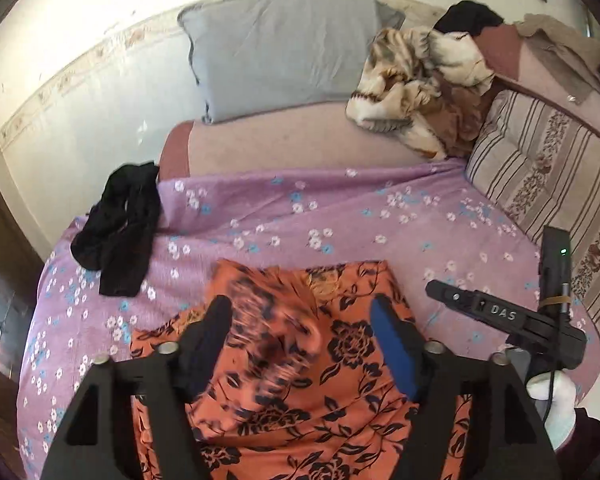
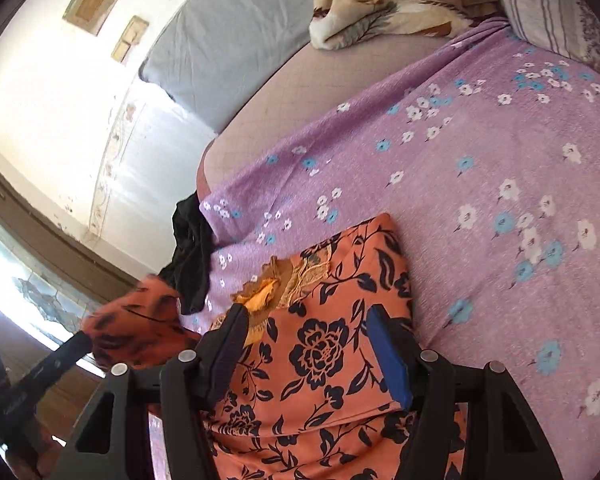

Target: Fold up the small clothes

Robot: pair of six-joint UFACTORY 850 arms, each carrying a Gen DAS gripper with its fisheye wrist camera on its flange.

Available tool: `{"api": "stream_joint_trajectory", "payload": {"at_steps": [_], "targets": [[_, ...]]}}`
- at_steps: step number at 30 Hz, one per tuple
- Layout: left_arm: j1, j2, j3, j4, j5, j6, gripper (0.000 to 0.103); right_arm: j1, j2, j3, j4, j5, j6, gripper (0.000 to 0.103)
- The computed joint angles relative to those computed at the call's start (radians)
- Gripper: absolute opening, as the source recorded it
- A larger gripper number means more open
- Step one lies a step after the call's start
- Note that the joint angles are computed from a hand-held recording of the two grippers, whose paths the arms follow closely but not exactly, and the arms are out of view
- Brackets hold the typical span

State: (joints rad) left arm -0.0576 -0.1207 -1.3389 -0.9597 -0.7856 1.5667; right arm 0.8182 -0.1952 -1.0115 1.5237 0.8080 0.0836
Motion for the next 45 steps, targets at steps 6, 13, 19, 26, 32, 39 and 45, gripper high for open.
{"api": "stream_joint_trajectory", "payload": {"at_steps": [6,13,19,26,32,39,45], "targets": [[0.073,-0.024,-0.03,-0.129,0.098,0.072,0.09,-0.006,0.012,0.012,-0.036,-0.012,0.029,0.065],[0.106,-0.274,-0.126,0.243,0.421,-0.404,0.09,-0.023,-0.11,-0.162,0.063,-0.144,-0.281,0.065],[0.128,-0.4,-0.14,0.475,0.537,-0.729,0.09,0.011,-0.281,-0.425,0.369,-0.054,-0.898,0.065],[0.11,-0.495,-0.268,0.767,0.447,-1.042,0.09,-0.002,-0.499,-0.791,0.561,0.115,-1.423,0.081],[0.12,-0.532,-0.324,0.72,0.346,-1.012,0.09,-0.078,-0.767,-1.189,0.823,0.262,-1.751,0.082],[0.127,-0.536,-0.336,0.684,0.322,-0.978,0.09,-0.105,-0.529,-0.788,0.759,0.051,-1.339,0.018],[0.12,-0.502,-0.283,0.701,0.381,-0.973,0.09,-0.036,-0.252,-0.4,0.656,0.066,-1.001,0.018]]}}
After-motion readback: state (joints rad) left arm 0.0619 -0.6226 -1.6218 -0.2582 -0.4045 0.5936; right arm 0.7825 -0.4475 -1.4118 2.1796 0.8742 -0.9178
